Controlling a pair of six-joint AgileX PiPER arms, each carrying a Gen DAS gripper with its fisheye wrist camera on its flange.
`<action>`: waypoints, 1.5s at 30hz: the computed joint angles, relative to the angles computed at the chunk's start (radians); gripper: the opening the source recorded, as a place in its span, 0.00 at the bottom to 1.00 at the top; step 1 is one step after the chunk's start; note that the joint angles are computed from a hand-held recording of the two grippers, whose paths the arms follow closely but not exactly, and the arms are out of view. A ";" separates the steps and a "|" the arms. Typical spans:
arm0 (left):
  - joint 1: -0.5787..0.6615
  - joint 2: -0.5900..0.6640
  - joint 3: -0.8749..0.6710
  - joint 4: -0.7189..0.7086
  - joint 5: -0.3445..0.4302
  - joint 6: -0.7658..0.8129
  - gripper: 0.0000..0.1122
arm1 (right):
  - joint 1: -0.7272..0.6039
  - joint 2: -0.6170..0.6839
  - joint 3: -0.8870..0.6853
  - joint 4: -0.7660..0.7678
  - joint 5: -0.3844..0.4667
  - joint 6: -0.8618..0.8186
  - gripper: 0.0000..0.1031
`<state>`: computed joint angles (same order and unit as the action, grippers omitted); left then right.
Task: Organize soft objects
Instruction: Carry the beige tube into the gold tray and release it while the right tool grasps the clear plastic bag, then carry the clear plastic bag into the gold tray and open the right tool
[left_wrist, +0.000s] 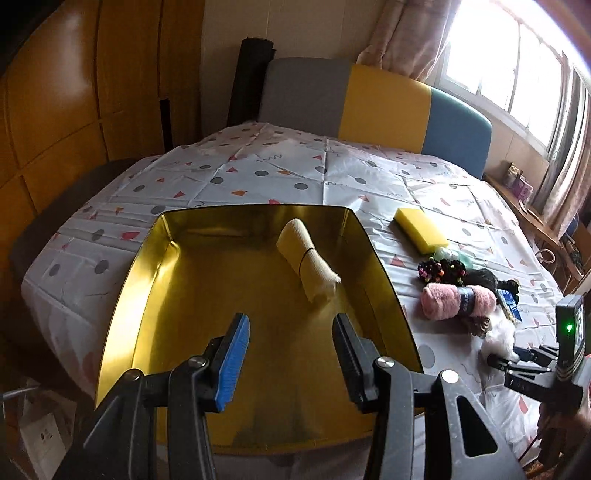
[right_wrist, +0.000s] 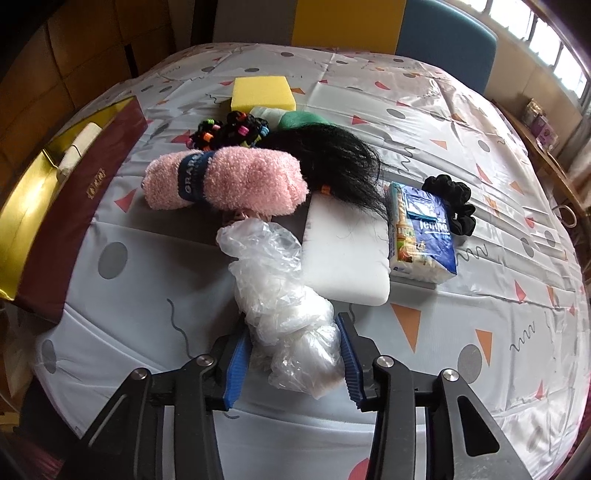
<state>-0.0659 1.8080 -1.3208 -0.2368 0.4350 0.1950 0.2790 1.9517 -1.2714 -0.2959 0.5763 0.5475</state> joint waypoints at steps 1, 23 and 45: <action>0.002 -0.007 0.010 0.007 -0.005 -0.009 0.42 | -0.001 -0.011 0.011 0.007 -0.013 0.000 0.43; 0.067 -0.061 0.101 -0.028 -0.032 0.022 0.42 | 0.218 0.027 -0.309 0.225 0.020 -0.166 0.42; 0.139 -0.045 0.097 -0.013 -0.026 -0.005 0.42 | 0.314 0.564 -1.174 0.189 0.486 -0.237 0.76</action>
<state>0.0731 1.7632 -1.2242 -0.2494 0.4085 0.1903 0.5931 2.5159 -2.4449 -0.1071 1.0624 0.3109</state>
